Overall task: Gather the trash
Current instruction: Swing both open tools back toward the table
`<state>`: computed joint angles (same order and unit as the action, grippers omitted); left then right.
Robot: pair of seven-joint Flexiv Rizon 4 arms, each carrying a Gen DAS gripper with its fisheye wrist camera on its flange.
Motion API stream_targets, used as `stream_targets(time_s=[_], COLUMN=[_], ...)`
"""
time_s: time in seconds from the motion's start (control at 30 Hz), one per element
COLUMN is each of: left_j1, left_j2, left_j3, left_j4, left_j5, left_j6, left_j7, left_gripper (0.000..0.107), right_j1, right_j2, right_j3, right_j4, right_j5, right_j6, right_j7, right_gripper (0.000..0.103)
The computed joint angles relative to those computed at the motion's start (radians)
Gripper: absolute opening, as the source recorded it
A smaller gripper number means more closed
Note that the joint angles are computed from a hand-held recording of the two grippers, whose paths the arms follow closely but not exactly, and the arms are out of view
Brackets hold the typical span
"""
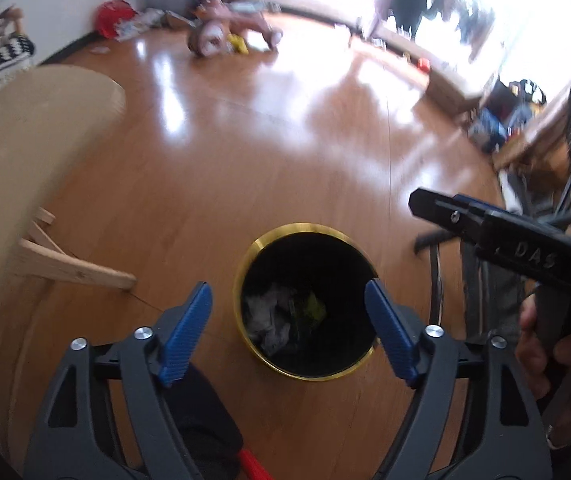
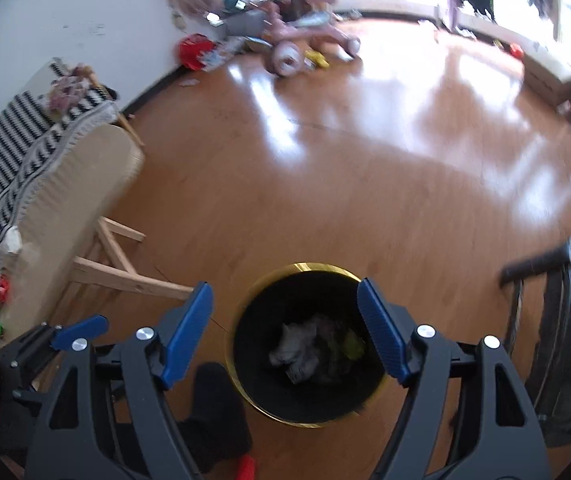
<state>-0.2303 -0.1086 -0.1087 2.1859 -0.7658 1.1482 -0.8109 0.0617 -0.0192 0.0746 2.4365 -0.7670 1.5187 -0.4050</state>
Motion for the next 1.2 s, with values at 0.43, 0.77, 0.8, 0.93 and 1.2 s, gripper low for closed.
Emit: stream_targets(time_s=[0.43,0.77,0.8,0.93,1.2], left_j1=[0.338,0.689,0.711,0.808,0.898], left_j2=[0.172,-0.059,-0.081,-0.169,-0.304], left_j3=[0.318,0.376,0.372,0.314,0.258], left_j4=[0.045,-0.097,-0.116,-0.183,-0.314], left_j5=[-0.048,-0.137,-0.124,-0.145,-0.066], left_j6=[0.158,0.164,0.161,0.174,0.114], left_j7=[0.277,0.307,0.286,0.298,0.198], left_gripper=[0.092,0.092,0.092,0.092,0.092], right_j1=[0.395,0.691,0.706,0.757,0.853], right_j2=[-0.383,-0.830,-0.855,-0.945,-1.089], right_j3=[0.194,0.315,0.315,0.305,0.218], right_j4=[-0.639,-1.313,-1.353,-1.472,-1.692], right_j5=[0.158,0.307,0.322,0.368,0.404], right_j6=[-0.186,-0.461,-0.476,-0.528,-0.732], right_j7=[-0.326,-0.652,-0.667,-0.738,-0.884], right_gripper=[0.082,0.082,0.082,0.082,0.082])
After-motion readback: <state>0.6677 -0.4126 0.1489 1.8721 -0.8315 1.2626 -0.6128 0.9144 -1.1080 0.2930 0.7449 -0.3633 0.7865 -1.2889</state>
